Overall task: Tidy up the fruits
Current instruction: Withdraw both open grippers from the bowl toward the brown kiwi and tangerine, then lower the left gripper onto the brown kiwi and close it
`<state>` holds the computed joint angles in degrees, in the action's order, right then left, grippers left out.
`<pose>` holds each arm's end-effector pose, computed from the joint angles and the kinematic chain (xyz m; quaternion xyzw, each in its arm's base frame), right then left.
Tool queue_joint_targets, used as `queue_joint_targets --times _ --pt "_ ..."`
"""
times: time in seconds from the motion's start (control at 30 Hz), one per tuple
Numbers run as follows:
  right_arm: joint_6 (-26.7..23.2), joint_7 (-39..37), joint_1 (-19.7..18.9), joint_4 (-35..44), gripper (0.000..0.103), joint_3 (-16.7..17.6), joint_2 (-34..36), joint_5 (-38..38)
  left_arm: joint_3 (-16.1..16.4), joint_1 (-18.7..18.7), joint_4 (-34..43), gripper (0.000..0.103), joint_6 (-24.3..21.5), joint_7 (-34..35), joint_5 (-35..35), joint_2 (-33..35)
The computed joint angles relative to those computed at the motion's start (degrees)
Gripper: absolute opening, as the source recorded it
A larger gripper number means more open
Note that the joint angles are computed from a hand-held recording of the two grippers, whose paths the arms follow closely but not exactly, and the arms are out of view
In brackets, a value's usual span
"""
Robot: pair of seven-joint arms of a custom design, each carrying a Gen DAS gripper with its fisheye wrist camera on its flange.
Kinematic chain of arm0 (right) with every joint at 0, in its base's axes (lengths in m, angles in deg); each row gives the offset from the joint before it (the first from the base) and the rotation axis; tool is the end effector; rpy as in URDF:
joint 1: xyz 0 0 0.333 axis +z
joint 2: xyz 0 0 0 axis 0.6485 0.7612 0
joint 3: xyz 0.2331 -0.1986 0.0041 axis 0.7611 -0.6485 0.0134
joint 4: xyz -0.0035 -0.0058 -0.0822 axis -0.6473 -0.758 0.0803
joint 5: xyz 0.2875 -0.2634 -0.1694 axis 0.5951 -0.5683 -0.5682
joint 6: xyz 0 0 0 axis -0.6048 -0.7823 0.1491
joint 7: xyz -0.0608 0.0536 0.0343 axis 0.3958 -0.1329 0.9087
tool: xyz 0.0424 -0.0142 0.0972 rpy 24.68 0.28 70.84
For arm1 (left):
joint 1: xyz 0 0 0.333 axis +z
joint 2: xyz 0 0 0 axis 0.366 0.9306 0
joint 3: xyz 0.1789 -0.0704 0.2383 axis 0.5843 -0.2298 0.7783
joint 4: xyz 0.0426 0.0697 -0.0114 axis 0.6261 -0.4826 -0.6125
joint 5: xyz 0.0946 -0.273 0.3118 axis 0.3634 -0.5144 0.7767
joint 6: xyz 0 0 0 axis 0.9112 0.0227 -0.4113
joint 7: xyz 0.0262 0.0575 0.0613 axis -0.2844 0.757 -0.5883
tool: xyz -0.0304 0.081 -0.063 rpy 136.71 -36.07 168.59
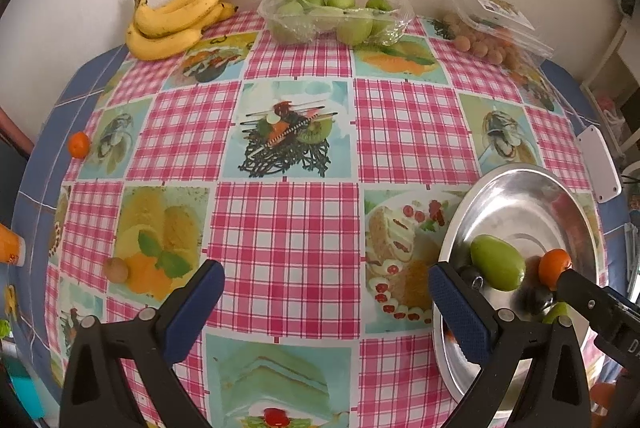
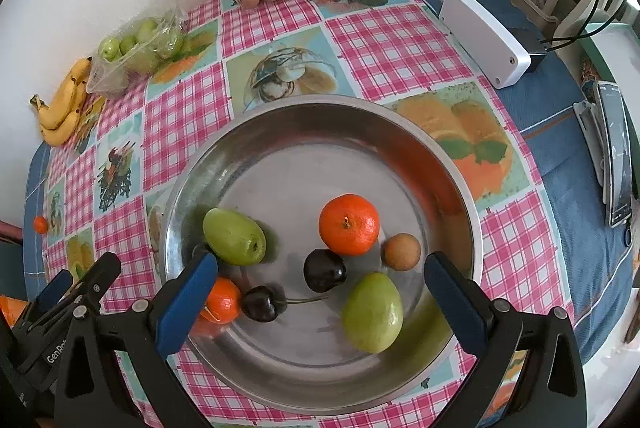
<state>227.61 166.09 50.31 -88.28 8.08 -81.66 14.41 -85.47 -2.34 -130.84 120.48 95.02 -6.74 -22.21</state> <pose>0.5908 0.1362 0.3375 -0.6938 0.7007 -0.0435 0.1608 0.5622 -0.3438 0.3349 -0.7908 0.5800 -0.1203 0.1542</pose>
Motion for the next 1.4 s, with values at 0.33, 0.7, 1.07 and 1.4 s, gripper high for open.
queue_joint_targets --times 0.33,0.7,1.07,1.4 --pt "0.50 -2.03 0.94 -0.51 0.103 0.78 -1.13 1.17 -0.09 0.65 -3.23 0.103 -0.88 -0.57 2.89 -3.54" --pt "0.38 -7.90 4.98 0.04 0.103 3.61 -0.90 4.79 -1.89 5.99 -13.31 0.103 -2.52 -4.21 6.45 -13.47" --pt "-0.09 -8.84 8.96 1.92 0.103 5.81 1.85 3.56 -4.77 12.33 -22.54 0.103 2.30 -4.10 5.37 -21.55" --pt "-0.75 -7.64 10.49 3.89 0.103 6.53 4.26 1.01 -6.15 16.84 -28.61 0.103 7.68 -5.75 8.49 -25.45"
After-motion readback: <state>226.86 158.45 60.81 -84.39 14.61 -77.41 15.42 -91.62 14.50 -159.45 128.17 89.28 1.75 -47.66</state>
